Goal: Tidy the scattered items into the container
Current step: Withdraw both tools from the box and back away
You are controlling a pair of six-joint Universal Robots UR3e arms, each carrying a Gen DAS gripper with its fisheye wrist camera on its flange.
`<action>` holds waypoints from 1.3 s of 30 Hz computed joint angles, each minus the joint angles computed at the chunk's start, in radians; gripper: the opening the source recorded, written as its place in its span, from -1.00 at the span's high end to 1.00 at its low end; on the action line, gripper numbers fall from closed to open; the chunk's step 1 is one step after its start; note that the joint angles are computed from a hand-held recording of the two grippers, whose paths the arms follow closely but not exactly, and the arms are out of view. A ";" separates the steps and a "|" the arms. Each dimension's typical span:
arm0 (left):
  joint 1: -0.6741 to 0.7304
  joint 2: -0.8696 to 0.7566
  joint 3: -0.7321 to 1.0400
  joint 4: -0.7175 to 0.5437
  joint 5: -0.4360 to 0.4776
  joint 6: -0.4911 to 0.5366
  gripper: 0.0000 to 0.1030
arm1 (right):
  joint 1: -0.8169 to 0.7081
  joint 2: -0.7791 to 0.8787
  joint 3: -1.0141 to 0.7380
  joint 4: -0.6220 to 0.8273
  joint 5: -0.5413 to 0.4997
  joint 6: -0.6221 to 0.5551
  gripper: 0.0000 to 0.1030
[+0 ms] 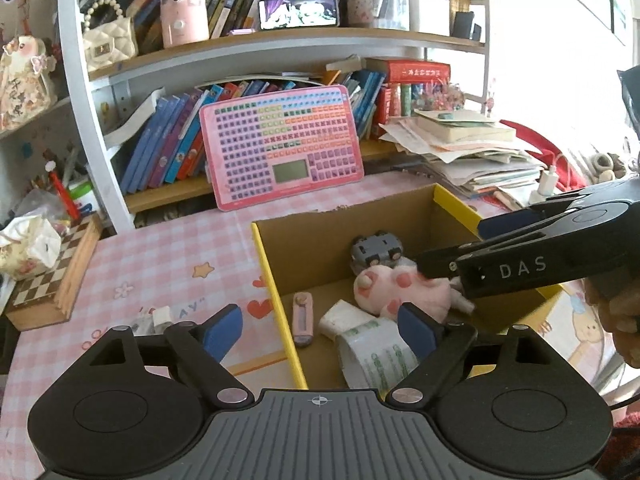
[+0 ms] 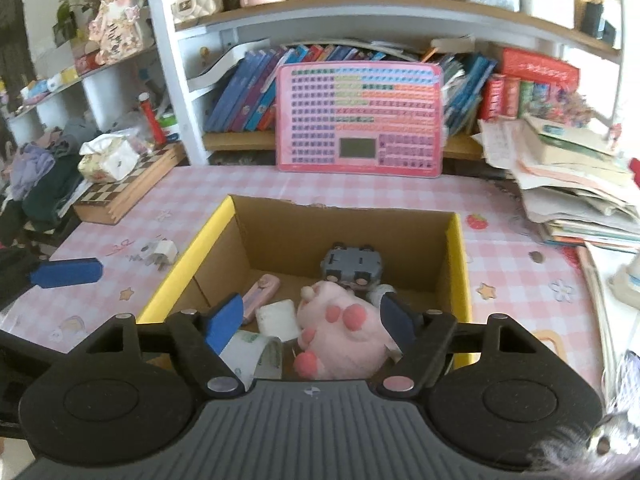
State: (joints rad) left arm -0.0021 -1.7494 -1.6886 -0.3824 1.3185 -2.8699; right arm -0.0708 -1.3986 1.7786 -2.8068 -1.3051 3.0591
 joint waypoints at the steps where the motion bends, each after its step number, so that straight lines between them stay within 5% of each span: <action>1: 0.011 0.020 -0.022 0.000 -0.015 0.006 -0.71 | 0.008 -0.019 0.025 -0.016 -0.017 0.023 -0.45; 11: 0.178 0.234 -0.243 -0.038 -0.187 0.116 -0.79 | 0.132 -0.170 0.252 -0.130 -0.248 0.279 -0.52; 22: 0.393 0.490 -0.408 -0.249 -0.370 0.308 -0.80 | 0.358 -0.262 0.351 -0.124 -0.538 0.487 -0.53; 39: 0.785 0.853 -0.467 -0.946 -0.566 0.854 -0.80 | 0.751 -0.218 0.298 0.091 -0.899 0.808 -0.59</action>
